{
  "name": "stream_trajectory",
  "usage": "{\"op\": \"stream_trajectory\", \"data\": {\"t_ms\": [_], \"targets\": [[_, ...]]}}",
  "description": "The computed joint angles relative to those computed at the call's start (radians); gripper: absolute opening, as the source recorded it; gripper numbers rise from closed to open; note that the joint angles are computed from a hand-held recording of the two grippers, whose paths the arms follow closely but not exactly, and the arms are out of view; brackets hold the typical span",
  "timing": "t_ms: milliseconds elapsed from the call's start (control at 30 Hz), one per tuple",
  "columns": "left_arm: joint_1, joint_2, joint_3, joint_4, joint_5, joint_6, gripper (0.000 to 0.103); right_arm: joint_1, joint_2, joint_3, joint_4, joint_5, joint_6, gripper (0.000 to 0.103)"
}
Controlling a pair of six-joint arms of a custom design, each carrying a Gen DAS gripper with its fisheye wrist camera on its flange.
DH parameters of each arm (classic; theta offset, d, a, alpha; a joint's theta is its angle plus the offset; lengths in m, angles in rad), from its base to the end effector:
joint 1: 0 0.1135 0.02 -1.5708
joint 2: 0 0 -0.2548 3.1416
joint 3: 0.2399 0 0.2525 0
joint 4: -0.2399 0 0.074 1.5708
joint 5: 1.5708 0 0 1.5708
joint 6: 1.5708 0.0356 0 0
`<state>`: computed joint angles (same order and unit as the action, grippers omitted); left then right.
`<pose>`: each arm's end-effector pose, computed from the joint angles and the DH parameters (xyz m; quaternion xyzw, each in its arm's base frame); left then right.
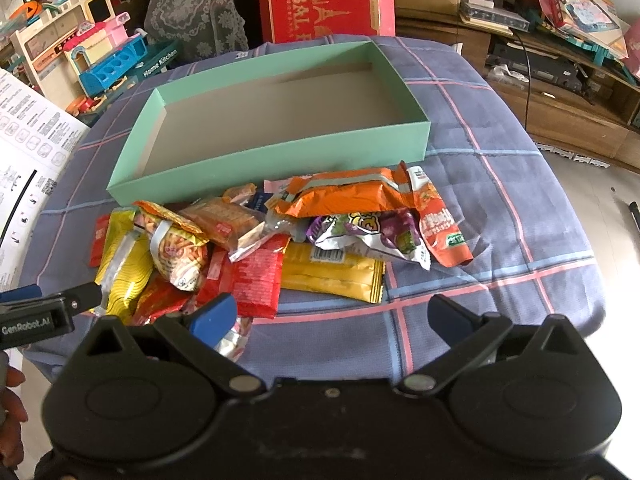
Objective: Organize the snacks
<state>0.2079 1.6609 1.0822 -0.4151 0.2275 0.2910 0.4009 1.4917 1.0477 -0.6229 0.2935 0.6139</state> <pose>0.3347 0.0624 0.1923 0.0718 0.9503 -0.0357 0.3008 0.2796 0.1073 0.2217 0.1381 0.9487 -0.0039 0.2844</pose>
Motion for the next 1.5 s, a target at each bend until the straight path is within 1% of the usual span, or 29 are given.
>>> {"op": "stream_trajectory", "data": {"t_ms": [167,233,300,400,433,467,500,533,567,600,633,667,700,833,900,1033,1200,1267,1300,1333,1367,1400,1467,1500], "targets": [[0.006,0.027,0.001,0.035,-0.010,0.007,0.103,-0.008,0.006,-0.005,0.021,-0.037,-0.012,0.103],[0.007,0.057,0.013,0.060,-0.024,0.009,0.103,-0.018,0.001,-0.017,0.059,-0.073,-0.036,0.103],[0.003,0.098,0.042,0.063,-0.038,0.006,0.103,-0.025,0.010,-0.017,0.091,-0.101,-0.054,0.103],[-0.001,0.154,0.083,0.059,-0.031,0.001,0.103,-0.036,0.041,-0.004,0.136,-0.146,-0.070,0.102],[-0.005,0.171,0.095,0.057,-0.026,0.000,0.103,-0.036,0.058,0.006,0.146,-0.156,-0.075,0.095],[-0.007,0.185,0.106,0.057,-0.020,0.001,0.101,-0.037,0.076,0.018,0.154,-0.171,-0.081,0.092],[-0.011,0.197,0.113,0.059,-0.014,0.001,0.096,-0.039,0.095,0.030,0.160,-0.192,-0.086,0.086],[-0.015,0.203,0.114,0.064,-0.008,0.004,0.093,-0.042,0.114,0.042,0.165,-0.216,-0.088,0.083],[-0.021,0.210,0.116,0.072,0.002,0.011,0.086,-0.045,0.133,0.056,0.168,-0.237,-0.084,0.080],[-0.024,0.215,0.114,0.081,0.011,0.019,0.074,-0.044,0.153,0.069,0.171,-0.256,-0.076,0.076],[-0.025,0.219,0.113,0.084,0.024,0.028,0.067,-0.042,0.172,0.085,0.173,-0.274,-0.069,0.074],[-0.027,0.228,0.117,0.081,0.035,0.035,0.046,-0.040,0.194,0.104,0.174,-0.286,-0.065,0.073],[-0.028,0.241,0.129,0.068,0.040,0.038,0.042,-0.037,0.209,0.118,0.176,-0.296,-0.064,0.071],[0.006,0.258,0.143,0.060,0.097,0.021,0.041,-0.023,0.262,0.164,0.193,-0.337,-0.054,0.066],[0.022,0.270,0.155,0.048,0.113,0.011,0.044,-0.018,0.290,0.184,0.210,-0.357,-0.049,0.066],[0.034,0.279,0.159,0.037,0.130,-0.014,0.049,-0.005,0.358,0.245,0.211,-0.334,-0.031,0.066],[0.009,0.263,0.119,0.066,0.105,-0.007,0.056,0.004,0.421,0.290,0.226,-0.280,-0.018,0.066],[-0.004,0.261,0.110,0.071,0.100,-0.001,0.057,0.005,0.432,0.295,0.232,-0.270,-0.027,0.065],[-0.011,0.262,0.106,0.077,0.094,0.003,0.058,0.007,0.438,0.299,0.235,-0.265,-0.036,0.053],[-0.019,0.262,0.100,0.083,0.086,0.007,0.058,0.006,0.439,0.297,0.244,-0.275,-0.047,0.043],[-0.025,0.262,0.094,0.091,0.077,0.011,0.058,0.003,0.443,0.304,0.243,-0.288,-0.050,0.042],[-0.029,0.260,0.087,0.100,0.071,0.014,0.055,0.006,0.442,0.307,0.237,-0.283,-0.053,0.039],[-0.027,0.256,0.074,0.119,0.076,0.011,0.048,0.009,0.436,0.310,0.223,-0.291,-0.075,0.035],[-0.023,0.254,0.074,0.120,0.084,0.004,0.046,0.005,0.430,0.306,0.223,-0.307,-0.083,0.026]]}}
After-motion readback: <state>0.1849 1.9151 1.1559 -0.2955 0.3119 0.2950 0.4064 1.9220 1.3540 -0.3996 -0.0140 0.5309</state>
